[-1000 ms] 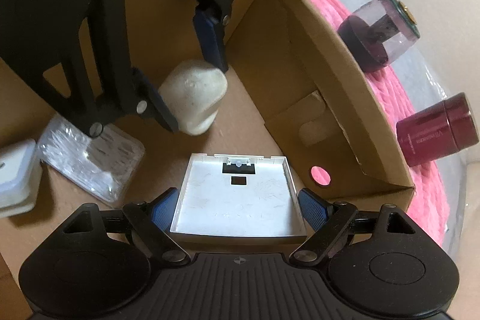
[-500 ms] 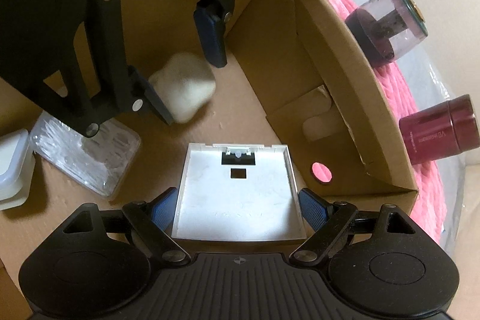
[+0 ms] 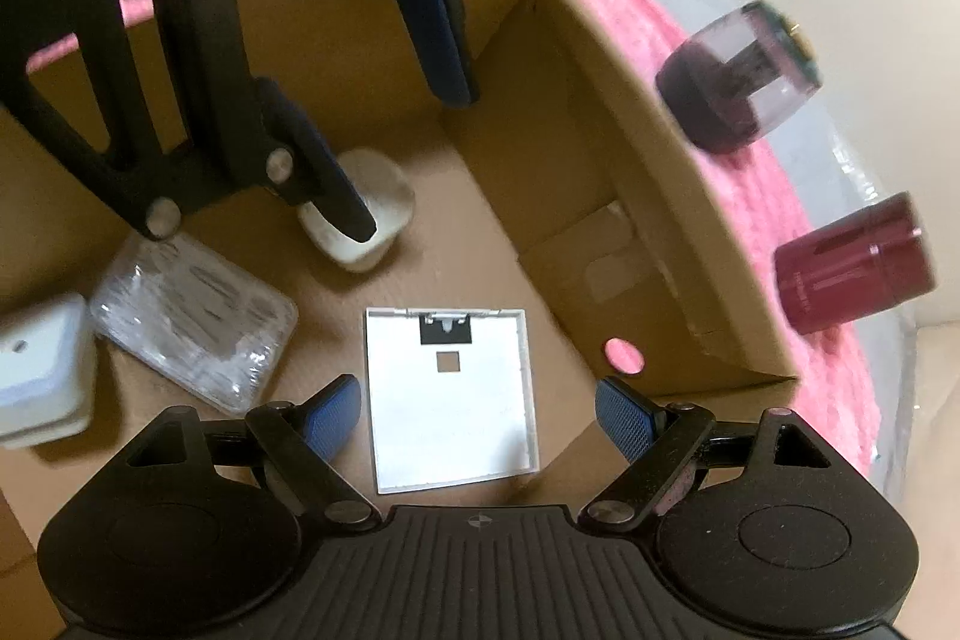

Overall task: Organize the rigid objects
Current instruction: 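Lower the white plug and open the left tool while the right tool releases the plate, then lift both open tools out of the box back toward the remaining items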

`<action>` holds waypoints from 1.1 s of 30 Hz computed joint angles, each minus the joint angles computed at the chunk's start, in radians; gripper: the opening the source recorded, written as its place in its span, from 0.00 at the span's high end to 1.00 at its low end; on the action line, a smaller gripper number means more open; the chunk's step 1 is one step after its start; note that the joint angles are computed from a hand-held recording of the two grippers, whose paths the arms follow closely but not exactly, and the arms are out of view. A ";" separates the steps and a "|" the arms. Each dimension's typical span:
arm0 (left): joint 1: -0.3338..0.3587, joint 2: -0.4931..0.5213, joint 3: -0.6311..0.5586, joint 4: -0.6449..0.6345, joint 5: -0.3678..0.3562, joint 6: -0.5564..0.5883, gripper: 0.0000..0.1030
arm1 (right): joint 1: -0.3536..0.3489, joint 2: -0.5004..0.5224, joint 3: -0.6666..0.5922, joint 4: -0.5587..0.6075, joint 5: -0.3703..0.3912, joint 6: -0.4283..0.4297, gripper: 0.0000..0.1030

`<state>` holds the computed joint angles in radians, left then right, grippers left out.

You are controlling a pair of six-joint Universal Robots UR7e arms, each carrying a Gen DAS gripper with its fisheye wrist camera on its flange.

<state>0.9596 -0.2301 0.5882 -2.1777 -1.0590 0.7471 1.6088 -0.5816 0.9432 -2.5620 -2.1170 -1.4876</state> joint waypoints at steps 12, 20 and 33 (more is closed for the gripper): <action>-0.048 -0.381 0.611 -0.481 -0.133 -0.141 0.56 | 0.055 -0.277 0.389 -0.257 0.201 0.366 0.20; -0.083 -0.609 0.973 -0.739 -0.110 -0.298 0.56 | 0.113 -0.433 0.679 -0.485 0.308 0.663 0.20; -0.116 -0.890 1.424 -1.025 0.119 -0.461 0.54 | 0.180 -0.470 1.039 -0.883 0.436 0.903 0.20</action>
<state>0.8438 -1.1200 2.0118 -3.2028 -0.9400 0.2858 1.7889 -1.0519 1.9827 -3.4451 -1.6814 -0.5841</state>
